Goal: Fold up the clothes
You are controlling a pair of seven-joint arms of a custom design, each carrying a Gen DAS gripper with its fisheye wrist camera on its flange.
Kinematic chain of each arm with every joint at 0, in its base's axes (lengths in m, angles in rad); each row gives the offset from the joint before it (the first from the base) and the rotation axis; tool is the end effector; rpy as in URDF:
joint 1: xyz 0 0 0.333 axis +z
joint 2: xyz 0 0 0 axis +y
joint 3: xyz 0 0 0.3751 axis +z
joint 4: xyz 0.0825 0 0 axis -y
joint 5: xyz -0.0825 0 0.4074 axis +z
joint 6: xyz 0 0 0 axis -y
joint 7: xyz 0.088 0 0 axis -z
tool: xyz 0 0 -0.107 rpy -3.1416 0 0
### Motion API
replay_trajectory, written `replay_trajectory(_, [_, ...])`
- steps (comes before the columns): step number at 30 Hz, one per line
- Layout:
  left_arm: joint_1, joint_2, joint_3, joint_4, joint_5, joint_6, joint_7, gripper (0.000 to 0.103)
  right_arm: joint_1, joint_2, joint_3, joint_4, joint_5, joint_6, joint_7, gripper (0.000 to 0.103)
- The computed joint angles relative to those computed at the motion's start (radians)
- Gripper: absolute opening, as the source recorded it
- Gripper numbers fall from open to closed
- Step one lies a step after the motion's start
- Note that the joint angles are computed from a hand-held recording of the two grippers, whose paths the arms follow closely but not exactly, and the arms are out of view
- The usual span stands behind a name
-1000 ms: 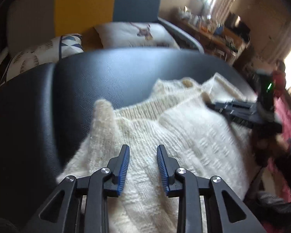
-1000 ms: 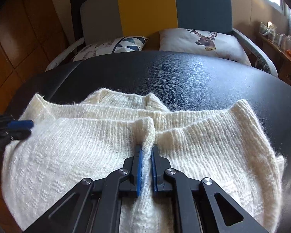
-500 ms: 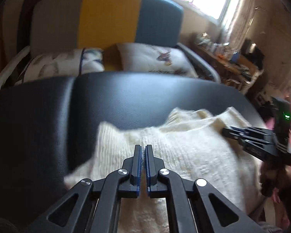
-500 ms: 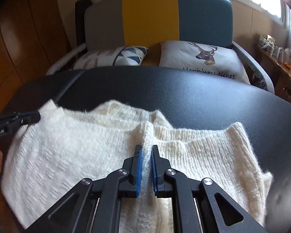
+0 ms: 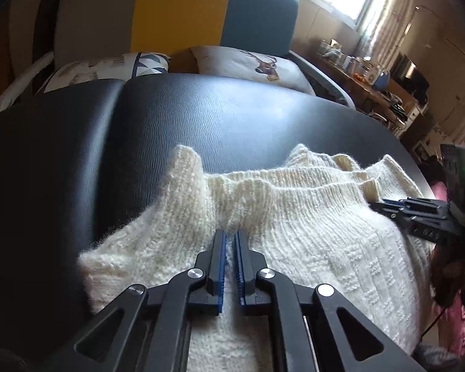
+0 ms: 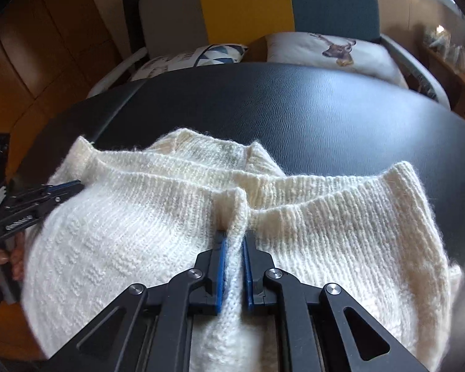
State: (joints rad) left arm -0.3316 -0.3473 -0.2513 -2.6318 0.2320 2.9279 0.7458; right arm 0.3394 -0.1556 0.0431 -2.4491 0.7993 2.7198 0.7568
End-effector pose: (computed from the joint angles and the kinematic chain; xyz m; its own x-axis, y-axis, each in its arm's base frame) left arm 0.3624 -0.2626 0.4691 -0.0554 -0.9710 0.2325 -0.8235 -0.0872 -0.5606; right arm 0.4740 0.1630 0.4396 0.5451 -0.8109 -0.2128 -0.7607 -0.3718 -0.5320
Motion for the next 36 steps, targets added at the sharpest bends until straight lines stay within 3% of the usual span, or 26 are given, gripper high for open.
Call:
replay_trajectory(1, [-0.023, -0.015, 0.015, -0.01, -0.02, -0.008, 0.012, 0.007, 0.001, -0.025, -0.025, -0.008, 0.053, -0.059, -0.032, 0.016])
replay_trajectory(2, [-0.046, -0.03, 0.034, -0.01, -0.048, -0.033, 0.024, 0.008, -0.006, -0.047, -0.05, -0.008, 0.096, -0.134, -0.046, 0.029])
replay_trajectory(3, [-0.063, -0.046, 0.046, -0.008, -0.076, -0.067, 0.031, 0.01, -0.016, -0.076, -0.081, -0.012, 0.153, -0.218, -0.068, 0.054])
replay_trajectory(5, [-0.039, -0.096, 0.014, -0.003, -0.075, -0.138, -0.01, 0.016, -0.043, -0.177, -0.133, -0.063, 0.283, -0.284, -0.146, 0.085])
replay_trajectory(6, [-0.017, -0.122, -0.014, 0.0, -0.057, -0.172, -0.044, 0.016, -0.062, -0.23, -0.168, -0.085, 0.327, -0.332, -0.193, 0.092])
replay_trajectory(10, [-0.067, -0.184, -0.013, -0.023, -0.098, -0.146, -0.106, 0.019, -0.204, -0.324, -0.317, -0.103, 0.27, -0.623, -0.161, 0.098])
replay_trajectory(13, [-0.168, -0.148, 0.023, -0.017, -0.165, -0.064, -0.082, 0.02, -0.304, -0.314, -0.396, -0.103, 0.185, -0.784, -0.137, 0.099])
replay_trajectory(16, [-0.299, -0.057, 0.077, 0.03, -0.24, 0.018, 0.011, 0.02, -0.37, -0.269, -0.434, -0.107, 0.132, -0.907, -0.125, 0.099])
replay_trajectory(18, [-0.369, 0.012, 0.099, 0.087, -0.28, 0.031, 0.095, 0.021, -0.399, -0.234, -0.446, -0.12, 0.149, -0.961, -0.132, 0.099])
replay_trajectory(20, [-0.424, 0.075, 0.112, 0.149, -0.333, 0.024, 0.192, 0.021, -0.416, -0.205, -0.445, -0.124, 0.175, -1.008, -0.152, 0.099])
replay_trajectory(25, [-0.484, 0.187, 0.108, 0.284, -0.45, 0.0, 0.435, 0.021, -0.454, -0.146, -0.403, -0.109, 0.184, -1.092, -0.191, 0.099])
replay_trajectory(30, [-0.446, 0.269, 0.066, 0.373, -0.495, -0.05, 0.551, 0.021, -0.488, -0.085, -0.353, -0.073, 0.173, -1.2, -0.232, 0.099])
replay_trajectory(33, [-0.405, 0.32, 0.036, 0.417, -0.491, -0.079, 0.559, 0.021, -0.5, -0.042, -0.308, -0.042, 0.156, -1.266, -0.25, 0.1])
replay_trajectory(35, [-0.377, 0.351, 0.016, 0.446, -0.487, -0.087, 0.559, 0.021, -0.496, -0.002, -0.273, 0.0, 0.102, -1.348, -0.278, 0.1])
replay_trajectory(36, [-0.362, 0.37, 0.007, 0.464, -0.464, -0.093, 0.545, 0.021, -0.49, -0.009, -0.243, 0.013, 0.04, -1.33, -0.283, 0.1])
